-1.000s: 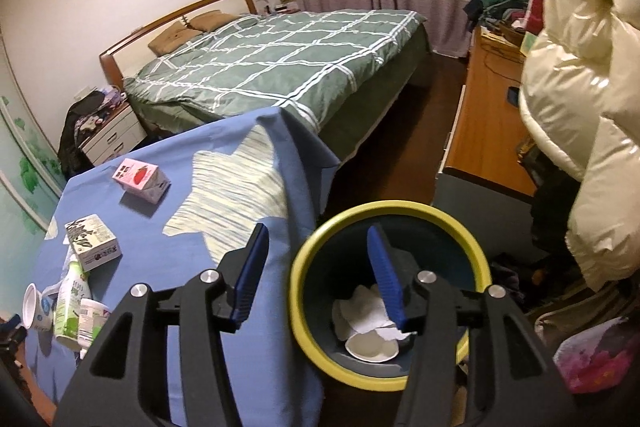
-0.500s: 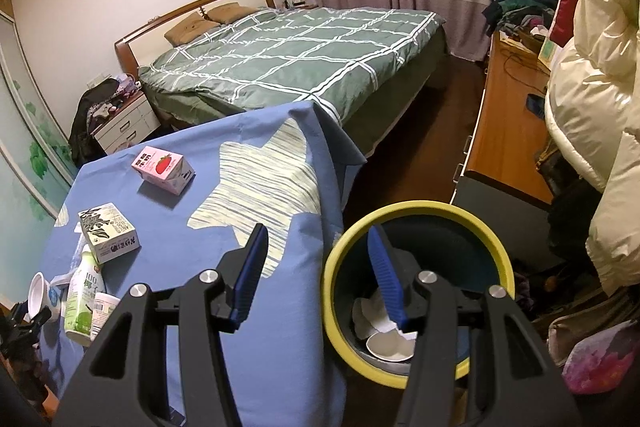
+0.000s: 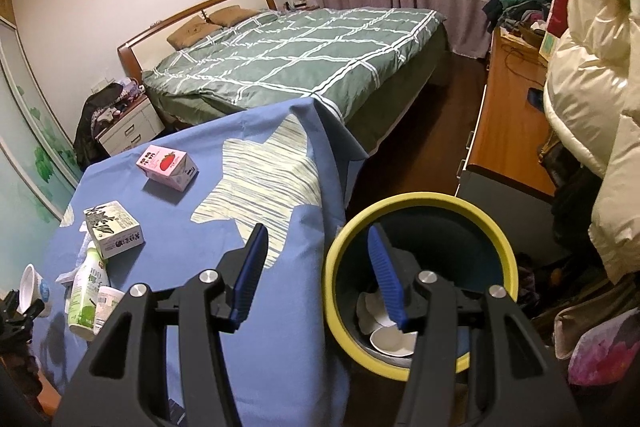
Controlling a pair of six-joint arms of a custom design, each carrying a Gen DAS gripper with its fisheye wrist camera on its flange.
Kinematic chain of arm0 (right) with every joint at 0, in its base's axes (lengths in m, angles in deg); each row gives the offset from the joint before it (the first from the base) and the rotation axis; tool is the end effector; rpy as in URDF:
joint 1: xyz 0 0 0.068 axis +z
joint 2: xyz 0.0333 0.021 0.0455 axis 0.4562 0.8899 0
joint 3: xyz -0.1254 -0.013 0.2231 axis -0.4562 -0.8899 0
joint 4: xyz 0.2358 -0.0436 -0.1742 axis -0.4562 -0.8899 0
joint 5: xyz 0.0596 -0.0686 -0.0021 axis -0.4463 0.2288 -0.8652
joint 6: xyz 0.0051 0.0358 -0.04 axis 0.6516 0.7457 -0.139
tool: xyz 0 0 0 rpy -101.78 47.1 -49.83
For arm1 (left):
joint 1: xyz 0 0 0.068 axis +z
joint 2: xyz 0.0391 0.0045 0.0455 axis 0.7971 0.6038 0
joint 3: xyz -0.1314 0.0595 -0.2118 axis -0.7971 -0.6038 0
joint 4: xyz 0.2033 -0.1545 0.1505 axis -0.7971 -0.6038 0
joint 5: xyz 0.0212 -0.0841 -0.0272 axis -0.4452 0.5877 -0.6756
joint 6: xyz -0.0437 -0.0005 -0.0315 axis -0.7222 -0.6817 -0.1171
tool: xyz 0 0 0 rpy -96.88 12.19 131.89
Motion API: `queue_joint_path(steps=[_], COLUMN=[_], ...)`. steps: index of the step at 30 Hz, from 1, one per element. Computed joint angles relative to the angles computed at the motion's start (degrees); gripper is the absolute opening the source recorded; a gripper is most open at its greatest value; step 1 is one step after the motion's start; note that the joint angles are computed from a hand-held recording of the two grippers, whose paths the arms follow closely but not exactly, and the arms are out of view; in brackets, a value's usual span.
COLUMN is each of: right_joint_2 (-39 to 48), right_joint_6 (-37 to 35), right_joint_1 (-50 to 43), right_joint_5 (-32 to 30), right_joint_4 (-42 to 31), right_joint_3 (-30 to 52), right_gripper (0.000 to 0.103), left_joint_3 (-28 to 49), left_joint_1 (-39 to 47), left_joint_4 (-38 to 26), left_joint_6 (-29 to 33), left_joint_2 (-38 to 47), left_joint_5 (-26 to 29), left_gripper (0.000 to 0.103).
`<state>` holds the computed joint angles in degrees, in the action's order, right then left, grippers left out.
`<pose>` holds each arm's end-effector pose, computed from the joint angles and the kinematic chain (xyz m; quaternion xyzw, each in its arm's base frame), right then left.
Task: Collect trash
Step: 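Carry the paper bowl into the bin and open the left gripper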
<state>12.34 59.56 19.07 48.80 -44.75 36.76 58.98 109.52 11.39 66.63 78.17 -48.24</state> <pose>0.3124 -0.0290 0.2085 -0.1038 0.9155 0.1444 0.3608 0.0862 0.0961 0.1700 -0.0816 0.9163 0.0221 0.3915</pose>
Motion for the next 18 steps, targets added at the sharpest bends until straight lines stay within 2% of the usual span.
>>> queue_joint_path(steps=[4, 6, 8, 10, 13, 18], right_joint_2=[-3.18, -4.28, -5.25, -5.74, -5.74, -4.57], right_joint_6=[-1.46, -2.33, -3.65, -5.04, -6.86, -9.74], right_joint_1=[-3.19, -5.37, -8.53, -11.34, -14.97, -20.87], right_joint_5=[-0.65, -1.26, -1.97, -2.34, -2.59, -4.14], right_joint_4=[0.47, 0.58, 0.66, 0.70, 1.09, 1.61], right_joint_3=[-2.52, -3.56, -4.67, -5.36, -6.02, -6.39], right_gripper=[0.050, 0.050, 0.050, 0.050, 0.050, 0.050], left_joint_3=[4.52, 5.96, 7.30, 9.37, 14.49, 28.84], left_joint_1=[-10.25, -21.38, -35.54, -48.14, -63.21, -76.62], left_joint_4=[-2.94, -0.45, 5.20, 12.33, 22.58, 32.51], left_joint_6=[-6.73, -14.12, -22.04, -28.03, -34.05, -38.66], left_joint_2=[-1.95, -2.41, 0.42, 7.46, 22.51, 49.79], left_joint_5=[0.24, -3.67, -10.32, -15.79, -21.85, -22.64], left_gripper=[0.085, 0.085, 0.085, 0.085, 0.085, 0.085])
